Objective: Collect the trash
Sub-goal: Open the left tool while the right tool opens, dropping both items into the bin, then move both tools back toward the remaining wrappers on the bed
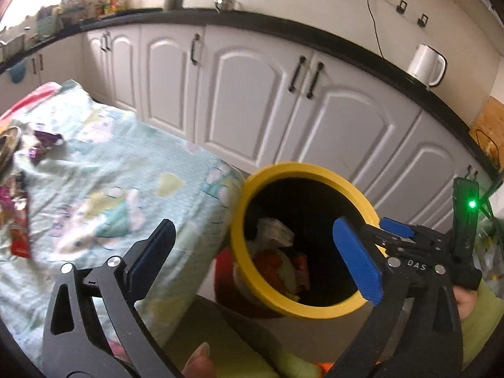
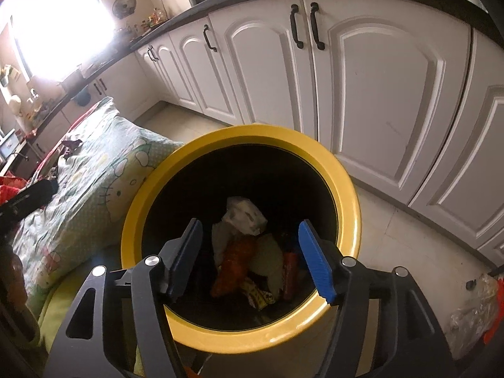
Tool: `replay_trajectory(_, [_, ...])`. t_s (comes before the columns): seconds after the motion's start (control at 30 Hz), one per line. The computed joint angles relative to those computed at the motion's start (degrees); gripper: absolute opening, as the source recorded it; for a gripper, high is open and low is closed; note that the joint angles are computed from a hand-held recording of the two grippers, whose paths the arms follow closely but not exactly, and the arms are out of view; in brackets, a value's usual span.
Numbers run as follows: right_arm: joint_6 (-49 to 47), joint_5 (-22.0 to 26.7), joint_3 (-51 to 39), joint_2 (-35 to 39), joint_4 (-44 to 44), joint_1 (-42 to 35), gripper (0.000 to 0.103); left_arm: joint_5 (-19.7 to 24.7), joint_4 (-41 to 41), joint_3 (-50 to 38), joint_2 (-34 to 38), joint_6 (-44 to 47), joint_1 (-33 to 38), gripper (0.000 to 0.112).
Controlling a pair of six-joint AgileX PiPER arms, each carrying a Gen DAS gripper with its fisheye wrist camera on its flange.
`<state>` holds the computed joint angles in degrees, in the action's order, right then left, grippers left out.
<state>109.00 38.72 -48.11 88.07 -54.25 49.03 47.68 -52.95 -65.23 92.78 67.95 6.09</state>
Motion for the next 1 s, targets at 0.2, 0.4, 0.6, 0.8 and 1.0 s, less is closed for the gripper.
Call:
replay_trajectory(0.2, [-2.2, 1.9, -2.9, 0.7, 0.7, 0.8, 0.064, 0.2, -1.4, -1.0, -0.7, 0.6, 4.4, 0.092])
replay_trajectory(0.4, [-5.8, 3.6, -7.7, 2.3, 1.0, 2.2, 0.065, -0.5, -3.1, -2.3, -1.2, 1.7, 8.5, 0.092])
replay_trajectory(0.6, [-11.4, 4.2, -14.8, 5.4, 2.3, 3.1, 0.067, 1.2, -5.0, -4.8, -0.3, 2.0, 13.1, 0.092])
replay_trajectory(0.8, [-19.7, 5.6, -24.4, 10.2, 4.3, 4.6, 0.067, -0.1, -7.6, -5.2, -0.4, 4.9, 16.8, 0.092])
replay_trajectory(1.0, [-30.0, 6.6, -37.8, 17.4, 8.4, 5.5, 0.067, -0.2, -8.4, -8.0, 2.0, 4.3, 20.3, 0.092])
